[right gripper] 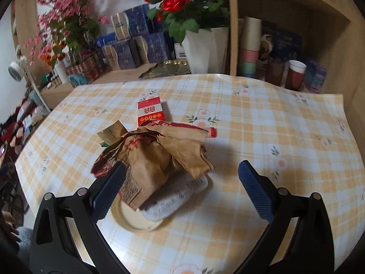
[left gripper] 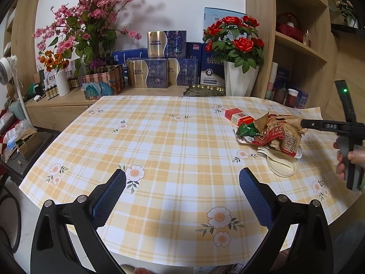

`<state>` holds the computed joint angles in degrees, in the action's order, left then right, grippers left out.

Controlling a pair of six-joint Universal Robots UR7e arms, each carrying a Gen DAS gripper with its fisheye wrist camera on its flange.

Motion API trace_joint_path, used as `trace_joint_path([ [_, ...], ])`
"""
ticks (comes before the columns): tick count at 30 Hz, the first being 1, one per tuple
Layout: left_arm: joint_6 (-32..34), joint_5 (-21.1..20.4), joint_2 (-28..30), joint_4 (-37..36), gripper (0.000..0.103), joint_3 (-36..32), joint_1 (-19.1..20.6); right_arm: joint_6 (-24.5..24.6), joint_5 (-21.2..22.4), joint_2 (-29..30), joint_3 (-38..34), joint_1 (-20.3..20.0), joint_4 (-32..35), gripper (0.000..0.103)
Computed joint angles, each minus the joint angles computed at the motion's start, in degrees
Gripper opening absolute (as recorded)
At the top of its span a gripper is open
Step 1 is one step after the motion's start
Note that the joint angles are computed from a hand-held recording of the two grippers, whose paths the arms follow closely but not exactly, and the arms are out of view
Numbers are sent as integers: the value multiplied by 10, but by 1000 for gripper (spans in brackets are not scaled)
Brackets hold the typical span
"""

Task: Collect trash
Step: 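Grasp the brown paper bag with the right tool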

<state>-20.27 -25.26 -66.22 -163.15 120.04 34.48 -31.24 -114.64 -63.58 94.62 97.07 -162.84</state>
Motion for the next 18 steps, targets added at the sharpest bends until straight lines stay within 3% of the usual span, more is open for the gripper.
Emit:
trace_joint_path([
  [3,-55,-22,-10,68,97,-15,12,-27,-6,23,-22,-1,-10,97],
  [8,-124,-44,-16,127,97,-28,28,-3,-10,57,-76,-12,12,96],
  [11,-151,-37,-14,147,97,-32,28,11,-13,73,-105,-16,67,82],
  [13,-143,-36,-13,128,97,-28,26,22,-2,76,-115,-20,104,67],
  [14,-136,-36,-13,115,97,-26,25,29,22,71,-115,-24,119,52],
  [18,-121,-48,-14,102,97,-23,22,30,62,38,-76,-24,86,44],
])
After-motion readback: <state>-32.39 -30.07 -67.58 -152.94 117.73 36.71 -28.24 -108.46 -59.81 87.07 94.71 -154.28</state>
